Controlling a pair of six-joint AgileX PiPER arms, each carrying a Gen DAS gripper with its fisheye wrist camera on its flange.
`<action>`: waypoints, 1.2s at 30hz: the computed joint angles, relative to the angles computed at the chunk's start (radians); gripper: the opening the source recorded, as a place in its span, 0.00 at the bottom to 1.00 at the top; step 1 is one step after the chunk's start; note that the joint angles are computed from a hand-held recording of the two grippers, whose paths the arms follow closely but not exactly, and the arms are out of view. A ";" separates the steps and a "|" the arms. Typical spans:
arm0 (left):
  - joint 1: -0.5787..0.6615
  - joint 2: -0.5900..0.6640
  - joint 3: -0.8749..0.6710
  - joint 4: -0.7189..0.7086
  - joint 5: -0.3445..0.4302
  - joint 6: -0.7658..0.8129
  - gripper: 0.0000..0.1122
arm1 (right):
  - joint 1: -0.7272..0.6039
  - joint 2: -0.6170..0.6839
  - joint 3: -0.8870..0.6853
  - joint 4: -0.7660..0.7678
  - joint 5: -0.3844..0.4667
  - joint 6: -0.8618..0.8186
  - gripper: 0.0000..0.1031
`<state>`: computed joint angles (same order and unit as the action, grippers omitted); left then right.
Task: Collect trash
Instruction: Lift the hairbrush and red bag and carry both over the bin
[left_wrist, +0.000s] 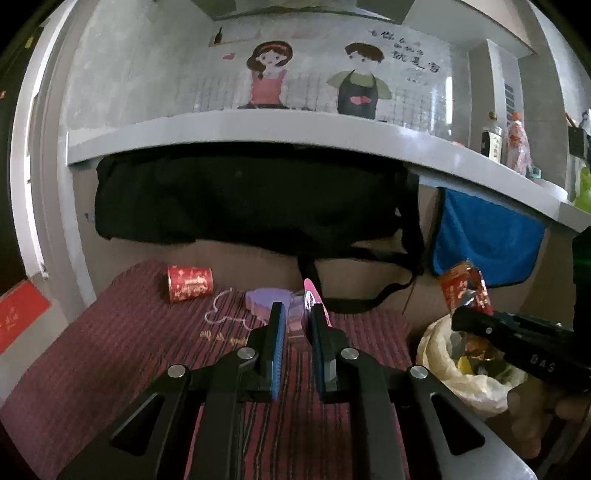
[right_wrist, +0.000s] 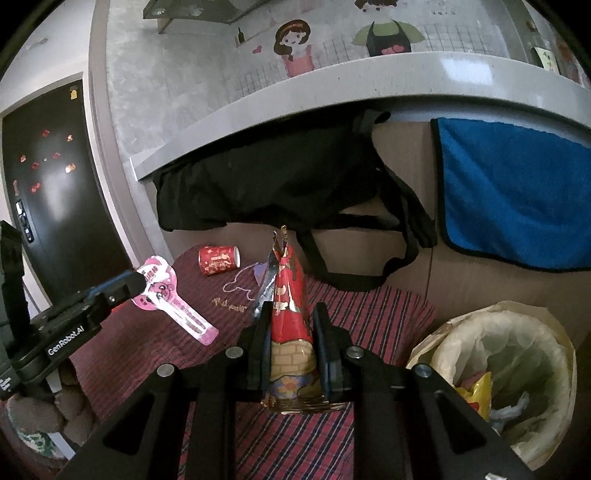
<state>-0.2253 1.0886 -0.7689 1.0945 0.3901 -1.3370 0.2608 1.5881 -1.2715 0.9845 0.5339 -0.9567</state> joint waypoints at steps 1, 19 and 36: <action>-0.004 0.002 -0.007 0.002 0.003 0.001 0.13 | -0.001 0.000 -0.003 -0.001 0.002 -0.003 0.18; -0.257 0.149 -0.189 0.180 0.176 -0.176 0.13 | -0.180 -0.052 -0.021 0.129 0.076 -0.173 0.18; -0.438 0.497 -0.533 0.304 0.173 -0.317 0.13 | -0.506 0.009 -0.108 0.138 0.172 -0.251 0.18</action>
<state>-0.6628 1.5860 -1.3018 1.3988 0.5628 -1.6535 -0.2449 1.5969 -1.3798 1.1227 0.7054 -1.2075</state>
